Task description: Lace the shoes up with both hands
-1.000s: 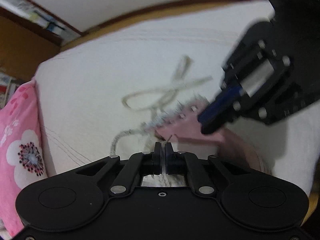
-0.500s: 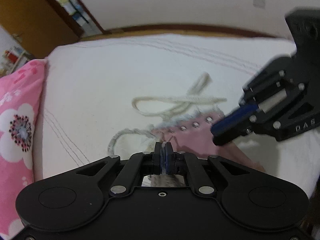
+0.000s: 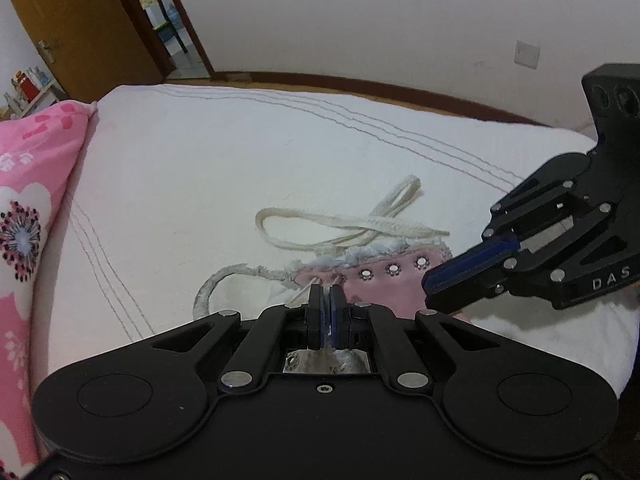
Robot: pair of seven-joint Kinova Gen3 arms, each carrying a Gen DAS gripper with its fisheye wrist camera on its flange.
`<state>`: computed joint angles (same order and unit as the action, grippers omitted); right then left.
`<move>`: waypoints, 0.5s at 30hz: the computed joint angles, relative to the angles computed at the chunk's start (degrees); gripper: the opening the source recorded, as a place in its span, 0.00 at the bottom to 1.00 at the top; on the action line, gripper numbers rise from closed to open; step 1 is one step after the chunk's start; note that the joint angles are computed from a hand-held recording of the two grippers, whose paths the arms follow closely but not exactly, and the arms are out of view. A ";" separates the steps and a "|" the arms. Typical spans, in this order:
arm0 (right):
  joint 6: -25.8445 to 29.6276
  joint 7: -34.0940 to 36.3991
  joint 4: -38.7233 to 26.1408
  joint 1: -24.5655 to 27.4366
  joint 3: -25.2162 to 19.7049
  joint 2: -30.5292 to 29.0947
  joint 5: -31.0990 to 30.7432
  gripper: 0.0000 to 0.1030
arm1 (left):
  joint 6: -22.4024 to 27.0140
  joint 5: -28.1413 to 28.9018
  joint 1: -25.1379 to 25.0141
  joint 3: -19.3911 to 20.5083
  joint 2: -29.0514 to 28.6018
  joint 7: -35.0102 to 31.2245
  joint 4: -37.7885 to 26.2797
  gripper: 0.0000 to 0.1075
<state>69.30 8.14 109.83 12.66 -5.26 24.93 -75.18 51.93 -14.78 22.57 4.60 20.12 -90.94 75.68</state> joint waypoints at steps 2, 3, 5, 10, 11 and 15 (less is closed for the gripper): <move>-0.03 -0.24 -0.07 -0.08 0.04 -0.11 0.13 0.08 | -1.73 0.84 -0.56 0.18 0.06 -0.15 0.89 0.03; -0.03 -0.36 -0.11 -0.11 0.06 -0.16 0.21 0.08 | -2.53 1.06 -0.69 0.19 0.09 -0.15 1.32 0.03; 0.96 -0.59 -0.47 0.21 0.02 0.01 0.54 0.09 | -4.87 2.38 -1.57 0.52 0.17 -0.76 2.50 0.03; 2.60 3.01 -0.09 1.94 0.60 -1.50 1.75 0.30 | -12.20 4.85 -3.45 0.75 -1.47 -2.29 7.72 0.05; 1.95 4.96 0.70 2.32 1.02 -2.72 1.78 0.37 | -14.19 5.47 -3.95 0.67 -2.22 -2.24 9.42 0.10; -3.21 11.40 3.07 2.80 3.12 -6.59 -0.23 0.38 | -20.21 7.49 -5.51 -0.15 -5.61 0.35 15.56 0.15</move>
